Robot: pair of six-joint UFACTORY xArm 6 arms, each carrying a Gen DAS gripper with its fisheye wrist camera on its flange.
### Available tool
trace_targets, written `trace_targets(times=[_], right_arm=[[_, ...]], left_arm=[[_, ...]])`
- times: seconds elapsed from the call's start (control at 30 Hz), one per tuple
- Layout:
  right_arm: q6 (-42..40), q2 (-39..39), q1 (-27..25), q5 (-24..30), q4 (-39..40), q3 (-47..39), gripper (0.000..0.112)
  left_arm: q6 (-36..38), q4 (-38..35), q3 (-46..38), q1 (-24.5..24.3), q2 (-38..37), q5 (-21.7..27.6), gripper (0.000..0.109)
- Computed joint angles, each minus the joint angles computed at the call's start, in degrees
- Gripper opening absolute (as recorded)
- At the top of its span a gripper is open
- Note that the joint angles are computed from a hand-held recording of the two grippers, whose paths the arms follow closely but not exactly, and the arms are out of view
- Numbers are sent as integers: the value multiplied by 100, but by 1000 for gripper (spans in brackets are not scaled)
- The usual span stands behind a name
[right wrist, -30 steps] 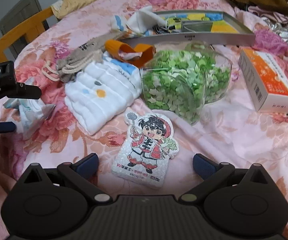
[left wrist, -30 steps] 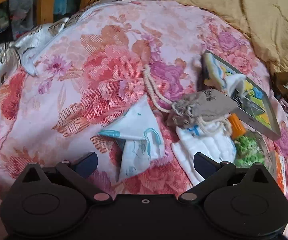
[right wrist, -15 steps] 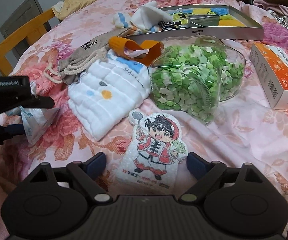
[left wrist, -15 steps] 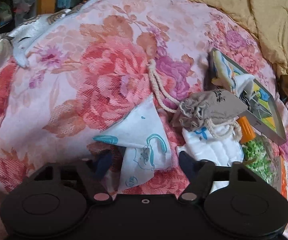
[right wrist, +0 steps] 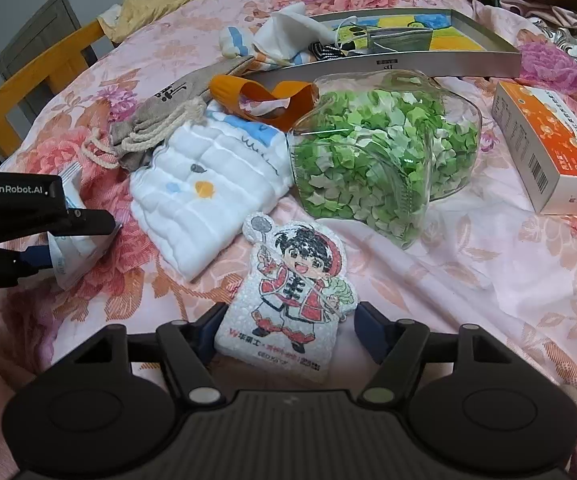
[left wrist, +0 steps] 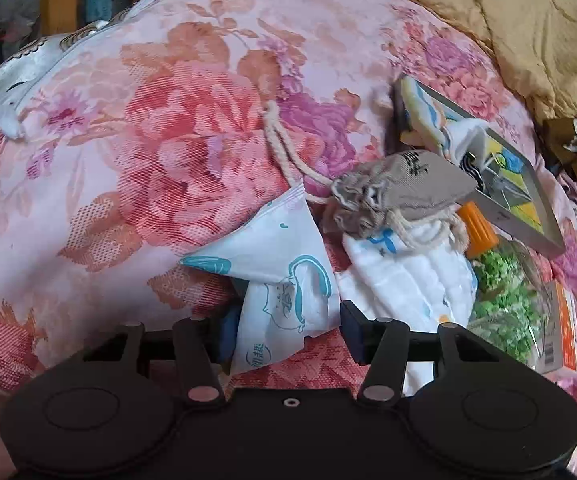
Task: Organize soft objects
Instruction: 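Grasp the cartoon-boy foam card with the right gripper while the left grasps the white teal-printed bag, then lift the foam card and printed bag and carry them over the tray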
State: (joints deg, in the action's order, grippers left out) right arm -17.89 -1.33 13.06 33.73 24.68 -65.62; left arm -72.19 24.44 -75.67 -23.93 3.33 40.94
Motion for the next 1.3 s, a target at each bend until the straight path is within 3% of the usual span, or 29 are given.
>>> trace_targets(times=[0.47,0.8,0.87,1.07,1.3], right_arm=[[-223,-204,14,-295,174,239,71],[-314,-416,30,-611,265,463,70],[-280,-474,38,-714,225,529,57],[-253,-507,18,-749,218,568,56],[-544,-695,95,-1167,392,788,56]], left_arm=[[584,86,-59,-179,41,-59,54],[418,441,37,-256,-61,-206,54],[372,530,69,-271,-93,-232,54],[321,660,135,-281,-153,-290,54],[105,987,209,-314,-235,-377,54]])
